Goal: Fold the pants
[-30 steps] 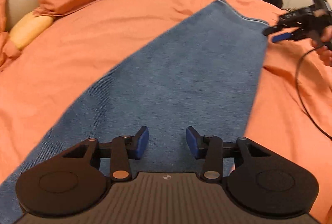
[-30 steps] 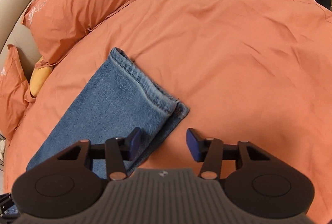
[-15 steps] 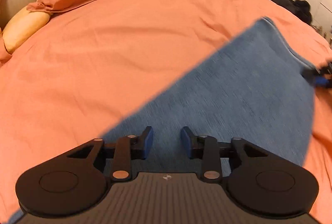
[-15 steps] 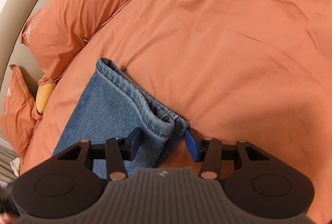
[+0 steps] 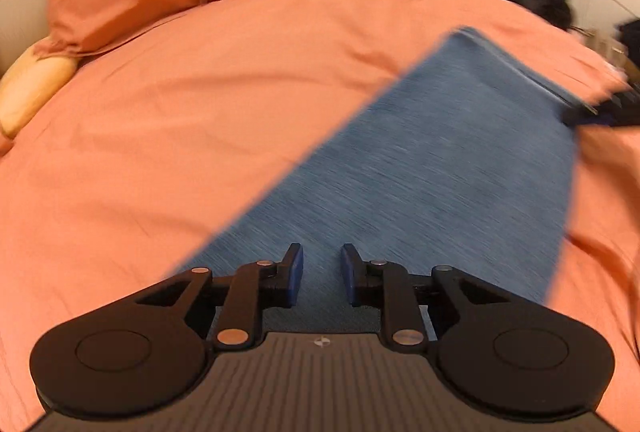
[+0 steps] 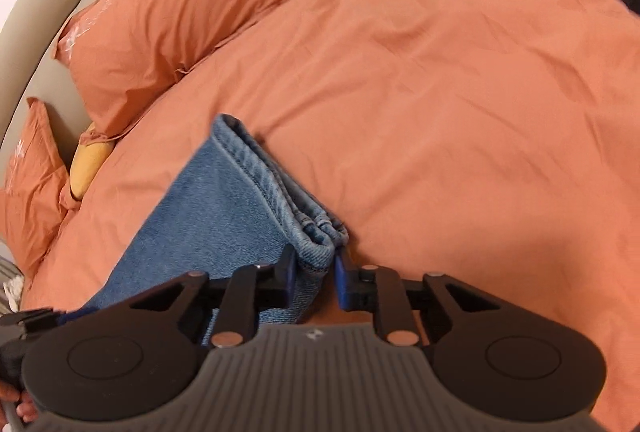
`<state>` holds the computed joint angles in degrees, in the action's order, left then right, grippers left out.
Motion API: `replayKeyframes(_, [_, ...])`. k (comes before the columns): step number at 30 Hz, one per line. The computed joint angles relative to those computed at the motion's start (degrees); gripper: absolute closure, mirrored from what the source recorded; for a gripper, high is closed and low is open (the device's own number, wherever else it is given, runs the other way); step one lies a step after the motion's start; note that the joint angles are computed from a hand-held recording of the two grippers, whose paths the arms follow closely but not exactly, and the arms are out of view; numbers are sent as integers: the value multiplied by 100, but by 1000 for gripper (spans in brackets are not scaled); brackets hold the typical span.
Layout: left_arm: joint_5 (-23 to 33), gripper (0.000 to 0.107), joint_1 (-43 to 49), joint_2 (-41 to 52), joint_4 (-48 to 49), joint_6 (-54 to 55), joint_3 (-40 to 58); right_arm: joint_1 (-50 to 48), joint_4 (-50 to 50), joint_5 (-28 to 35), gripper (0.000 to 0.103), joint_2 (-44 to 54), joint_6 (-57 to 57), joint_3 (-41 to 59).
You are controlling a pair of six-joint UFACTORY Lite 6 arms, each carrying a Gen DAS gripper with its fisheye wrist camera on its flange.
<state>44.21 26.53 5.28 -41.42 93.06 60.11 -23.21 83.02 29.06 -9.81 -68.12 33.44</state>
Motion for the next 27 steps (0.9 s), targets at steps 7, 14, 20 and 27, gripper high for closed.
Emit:
replayKeyframes(7, [502,80,494,-961,337,788,-1018,452,-1541,-566,77,0,1613,376])
replayKeyframes(14, [148,80,137,-736,854,387,-998,525,-3399,-295,55,893,2387,1385])
replayKeyframes(20, [359,80,-271,-58,1256,-17,-151,651,-4275,344,55,2190,2118,2972])
replayKeyframes(27, [732,80,-649,752,1518,-257,761,469,-4179,1618,55,4162,1734,5121])
